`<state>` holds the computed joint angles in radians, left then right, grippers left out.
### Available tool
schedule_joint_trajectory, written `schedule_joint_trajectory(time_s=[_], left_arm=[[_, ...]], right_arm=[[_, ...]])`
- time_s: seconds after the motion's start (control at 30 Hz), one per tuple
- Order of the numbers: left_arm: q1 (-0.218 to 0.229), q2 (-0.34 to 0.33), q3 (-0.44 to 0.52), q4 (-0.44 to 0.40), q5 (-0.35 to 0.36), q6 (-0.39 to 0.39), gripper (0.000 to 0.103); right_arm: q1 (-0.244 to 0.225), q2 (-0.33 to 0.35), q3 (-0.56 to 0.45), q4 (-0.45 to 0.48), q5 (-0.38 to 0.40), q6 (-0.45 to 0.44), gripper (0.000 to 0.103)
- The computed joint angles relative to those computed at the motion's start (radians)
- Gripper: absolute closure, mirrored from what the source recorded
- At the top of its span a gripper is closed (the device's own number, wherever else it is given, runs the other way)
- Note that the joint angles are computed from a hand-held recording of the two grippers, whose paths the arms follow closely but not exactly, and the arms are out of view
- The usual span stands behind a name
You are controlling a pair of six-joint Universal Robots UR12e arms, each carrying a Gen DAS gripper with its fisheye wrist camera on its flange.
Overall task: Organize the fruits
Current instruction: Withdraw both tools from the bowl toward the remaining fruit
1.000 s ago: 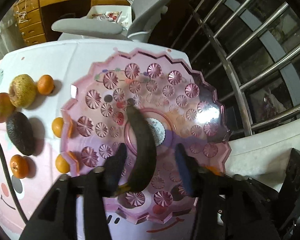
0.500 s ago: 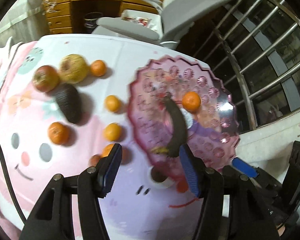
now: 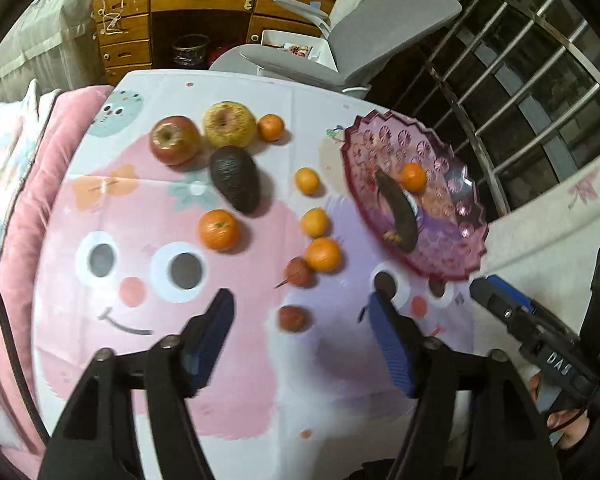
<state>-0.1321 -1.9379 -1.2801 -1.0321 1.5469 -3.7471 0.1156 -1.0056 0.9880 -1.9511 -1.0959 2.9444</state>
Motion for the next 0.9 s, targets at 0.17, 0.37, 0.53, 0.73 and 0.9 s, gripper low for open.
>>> schedule_joint_trajectory(time_s=[0.17,0.37,0.53,0.73,0.9], left_arm=[[0.037,0.070,-0.084,0.011,-0.021,0.135,0.024],[0.082,0.129,-0.162,0.038,-0.058,0.285,0.023],[0.116,0.157,-0.206,0.067,-0.093,0.388,0.021],[0.133,0.158,-0.214,0.050,-0.089,0.472,0.018],[0.143,0.148,-0.209,0.046,-0.104,0.507,0.012]], right_arm=[[0.039,-0.058,0.093,-0.098,-0.050,0.099,0.041],[0.088,-0.109,0.184,-0.194,-0.122,0.217,0.041],[0.125,-0.131,0.228,-0.233,-0.191,0.305,0.041],[0.155,-0.144,0.255,-0.234,-0.259,0.345,0.041],[0.170,-0.146,0.265,-0.243,-0.304,0.322,0.041]])
